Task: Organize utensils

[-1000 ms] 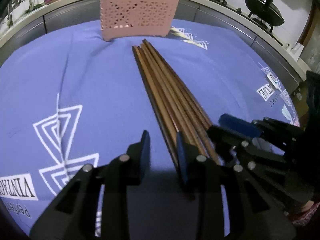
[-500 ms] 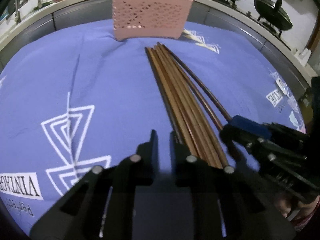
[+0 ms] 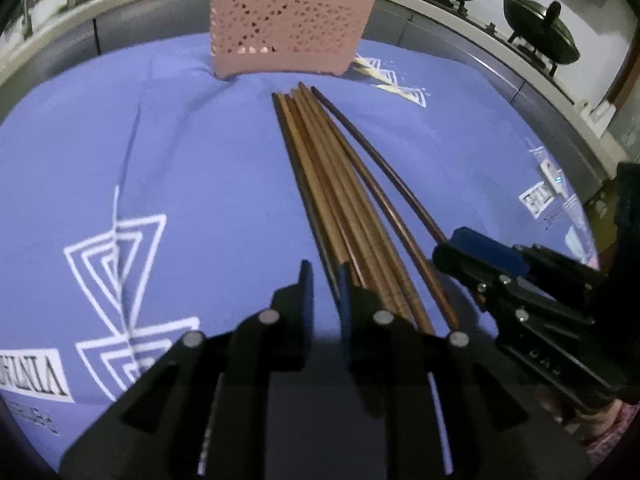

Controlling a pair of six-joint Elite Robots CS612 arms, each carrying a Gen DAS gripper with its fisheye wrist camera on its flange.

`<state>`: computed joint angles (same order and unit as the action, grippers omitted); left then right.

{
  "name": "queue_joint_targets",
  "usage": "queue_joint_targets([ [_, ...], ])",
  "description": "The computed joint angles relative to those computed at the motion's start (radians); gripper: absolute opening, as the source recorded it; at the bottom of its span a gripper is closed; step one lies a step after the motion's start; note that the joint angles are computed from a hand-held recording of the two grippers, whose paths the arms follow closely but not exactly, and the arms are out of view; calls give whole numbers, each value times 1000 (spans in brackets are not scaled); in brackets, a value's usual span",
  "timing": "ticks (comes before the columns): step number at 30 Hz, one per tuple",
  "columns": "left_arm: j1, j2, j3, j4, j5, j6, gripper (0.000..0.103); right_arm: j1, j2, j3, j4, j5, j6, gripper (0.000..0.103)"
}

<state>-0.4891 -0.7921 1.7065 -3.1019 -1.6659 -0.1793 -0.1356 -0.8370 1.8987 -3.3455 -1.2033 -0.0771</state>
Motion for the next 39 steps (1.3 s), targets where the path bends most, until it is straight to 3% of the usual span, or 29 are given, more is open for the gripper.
queue_joint_targets([
  [5,0,7,-28,42,10,-12,18,1,2,-3,3,-10,-2,25],
  [9,-18,9,-34,45,82,20,17,7,4,-4,5,-33,-18,25],
  [11,-18,13,-34,32,91,28,10,11,7,-4,-10,-56,-30,23],
  [13,-9,14,-33,29,72,32,9,16,9,-7,-13,-89,-44,9],
  [14,-5,12,-32,31,65,31,8,13,8,-6,-8,-88,-42,8],
  [20,22,-23,38,15,72,41,7,-6,-17,29,24,-84,-72,7],
  [25,50,-42,64,30,32,52,8,-16,-39,45,74,-81,-116,8],
  [28,43,-30,23,69,67,79,13,-10,-32,2,130,-80,-123,8],
  [31,37,-5,-33,92,93,117,18,-10,-12,-67,213,-34,-114,8],
  [35,31,38,-134,155,125,160,18,13,33,-191,301,-60,-129,9],
  [39,34,66,-194,175,115,180,14,25,73,-295,387,-41,-133,9],
])
